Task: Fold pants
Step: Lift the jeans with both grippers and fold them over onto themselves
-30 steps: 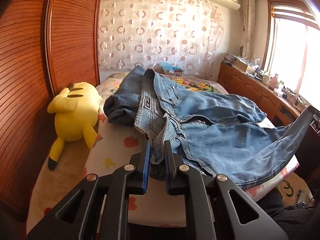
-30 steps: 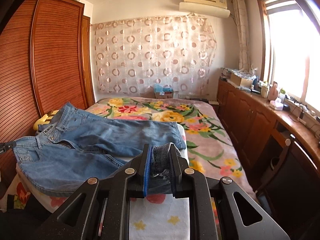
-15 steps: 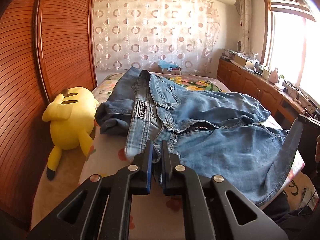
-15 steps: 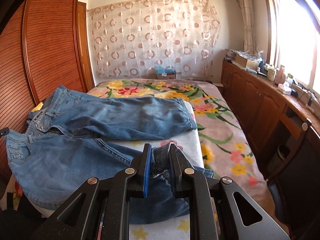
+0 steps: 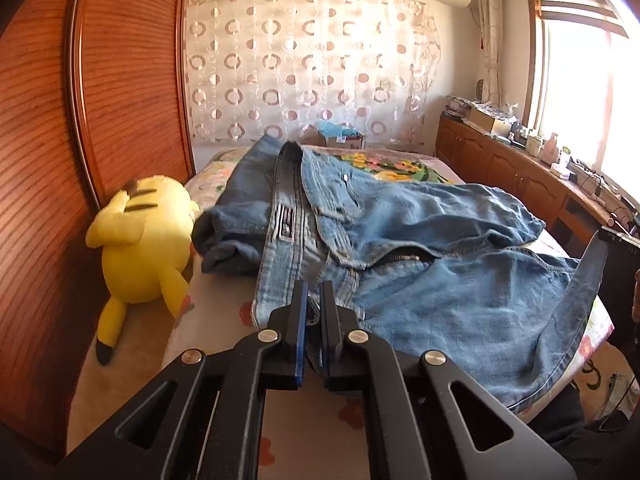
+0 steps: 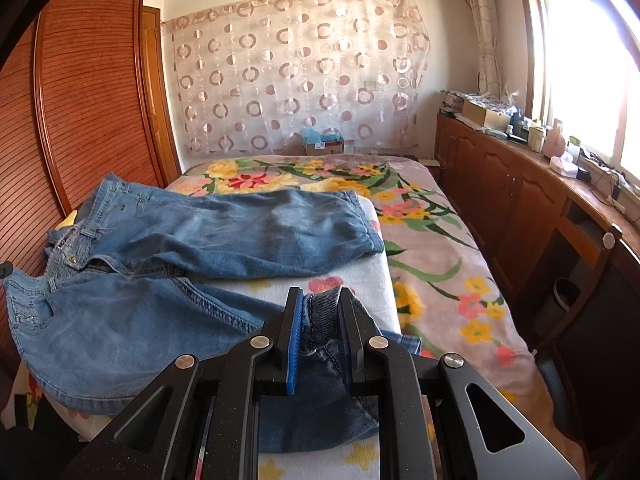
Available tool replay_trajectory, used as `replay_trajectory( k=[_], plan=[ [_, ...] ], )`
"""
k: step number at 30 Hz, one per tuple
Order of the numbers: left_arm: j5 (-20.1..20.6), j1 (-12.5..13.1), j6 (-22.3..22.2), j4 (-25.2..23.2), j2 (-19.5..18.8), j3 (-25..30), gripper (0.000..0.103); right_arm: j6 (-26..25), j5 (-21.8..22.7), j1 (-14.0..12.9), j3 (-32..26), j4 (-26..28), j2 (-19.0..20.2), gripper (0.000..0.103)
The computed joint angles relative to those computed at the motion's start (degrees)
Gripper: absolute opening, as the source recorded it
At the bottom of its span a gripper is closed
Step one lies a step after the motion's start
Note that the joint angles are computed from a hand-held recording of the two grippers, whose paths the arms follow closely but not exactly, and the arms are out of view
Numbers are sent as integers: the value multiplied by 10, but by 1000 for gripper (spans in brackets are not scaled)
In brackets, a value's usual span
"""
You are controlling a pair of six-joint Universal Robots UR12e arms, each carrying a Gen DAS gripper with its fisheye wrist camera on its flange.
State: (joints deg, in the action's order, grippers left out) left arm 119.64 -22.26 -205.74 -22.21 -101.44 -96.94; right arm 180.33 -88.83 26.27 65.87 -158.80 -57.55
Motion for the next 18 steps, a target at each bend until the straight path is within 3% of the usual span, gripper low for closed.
replay_trajectory(
  k=[11, 18],
  plan=[
    [14, 21, 73, 9, -28, 66, 6, -15, -29, -4, -78, -9, 42, 14],
    [-5, 40, 91, -7, -52, 105, 6, -9, -37, -1, -135, 26, 80, 13]
  ],
)
